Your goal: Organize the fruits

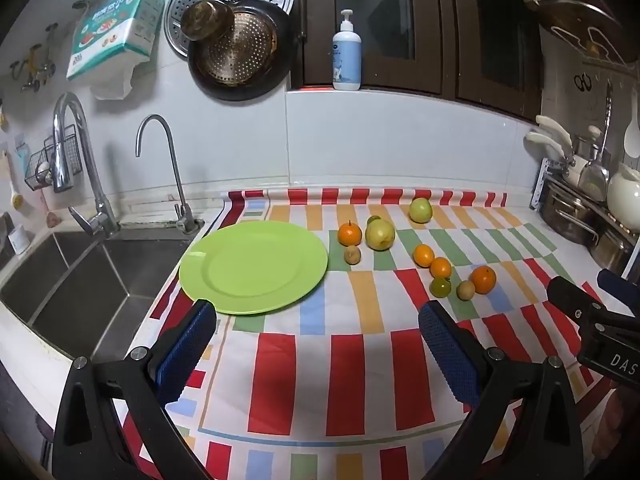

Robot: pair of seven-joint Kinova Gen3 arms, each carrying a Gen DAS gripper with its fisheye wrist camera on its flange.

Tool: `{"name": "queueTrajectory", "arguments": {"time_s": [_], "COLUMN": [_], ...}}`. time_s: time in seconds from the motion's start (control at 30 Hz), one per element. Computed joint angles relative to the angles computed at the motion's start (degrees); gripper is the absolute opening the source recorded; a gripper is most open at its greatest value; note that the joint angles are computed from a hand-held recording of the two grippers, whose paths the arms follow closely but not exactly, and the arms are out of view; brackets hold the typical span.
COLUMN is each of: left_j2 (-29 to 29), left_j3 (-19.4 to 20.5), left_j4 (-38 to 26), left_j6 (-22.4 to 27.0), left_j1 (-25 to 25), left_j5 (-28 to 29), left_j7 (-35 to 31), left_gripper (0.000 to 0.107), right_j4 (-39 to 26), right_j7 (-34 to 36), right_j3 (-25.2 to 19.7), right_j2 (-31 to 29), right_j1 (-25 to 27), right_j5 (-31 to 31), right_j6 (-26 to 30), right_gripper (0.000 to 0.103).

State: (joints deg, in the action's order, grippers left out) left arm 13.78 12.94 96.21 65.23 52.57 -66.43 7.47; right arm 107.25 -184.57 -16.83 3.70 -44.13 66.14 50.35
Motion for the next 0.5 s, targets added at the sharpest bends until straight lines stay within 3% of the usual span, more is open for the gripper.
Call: {"name": "queueTrajectory", "arguments": {"time_s": [0.1,0.2,0.5], "left_j2": [-0.01,-0.42,-0.11], "left_j3": [0.36,0.36,0.81], "left_j4": [-0.45,-0.27,-0.22], "left_j6": [-1.01,1.72,2.46], "left_j1": [-0.77,1.38,1.48], "left_j5": [0.92,-1.49,-2.1], "left_j7": [-0.9,1.11,1.29], "left_gripper": [0.103,0.103,0.103], "right_j4": [0.34,0.69,1.14], "right_j7": [-0.34,-0.18,0.61], "right_j3": [-0.05,-0.03,-1.13], "right_j2": [-0.16,-0.3,-2.1], "right_j1": [0.05,0.16,0.88], "right_j5": [-0.05,0.07,-0.42], "right_j6": [-0.36,-0.68,-0.32], "right_gripper": [0.102,0.102,0.102]}}
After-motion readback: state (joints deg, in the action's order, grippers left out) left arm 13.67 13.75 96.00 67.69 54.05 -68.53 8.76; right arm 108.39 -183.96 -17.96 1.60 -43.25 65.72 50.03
